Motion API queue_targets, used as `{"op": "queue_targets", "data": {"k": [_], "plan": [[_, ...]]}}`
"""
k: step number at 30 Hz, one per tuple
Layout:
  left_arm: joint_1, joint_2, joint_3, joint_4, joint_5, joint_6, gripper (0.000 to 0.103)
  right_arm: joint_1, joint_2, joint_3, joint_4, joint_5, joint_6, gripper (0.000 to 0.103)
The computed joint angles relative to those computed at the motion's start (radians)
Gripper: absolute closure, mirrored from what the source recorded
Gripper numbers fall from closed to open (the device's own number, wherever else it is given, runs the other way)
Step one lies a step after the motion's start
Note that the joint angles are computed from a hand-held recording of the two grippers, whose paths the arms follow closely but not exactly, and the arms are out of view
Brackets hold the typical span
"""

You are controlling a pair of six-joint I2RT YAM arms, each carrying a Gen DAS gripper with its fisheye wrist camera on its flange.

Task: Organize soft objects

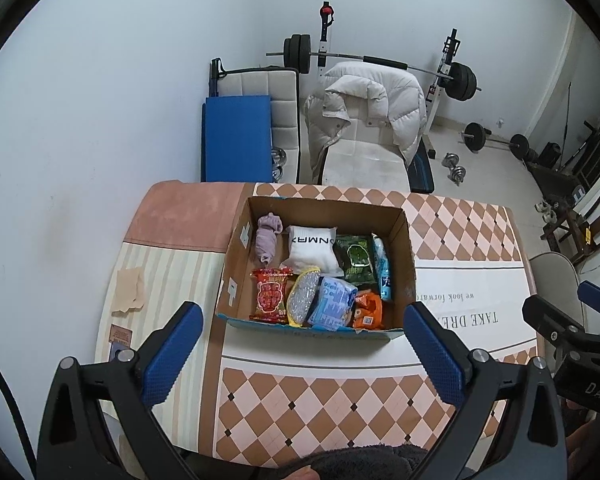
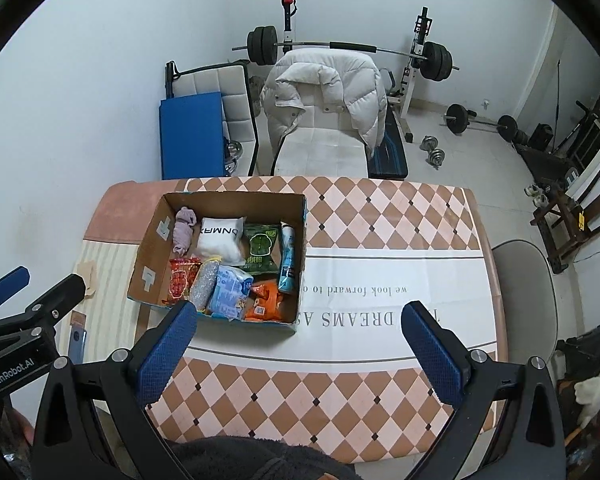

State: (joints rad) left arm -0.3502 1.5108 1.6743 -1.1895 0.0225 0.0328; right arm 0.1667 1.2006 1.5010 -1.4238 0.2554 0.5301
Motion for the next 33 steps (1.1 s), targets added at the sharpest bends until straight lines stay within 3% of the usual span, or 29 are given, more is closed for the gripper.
{"op": "queue_targets", "data": {"k": [33], "plan": [[-0.007,0.016,0.013,-0.013,0.003,0.005,0.000,-0.029,-0.002,0.016,-0.014,-0.013,-0.030,0.000]]}}
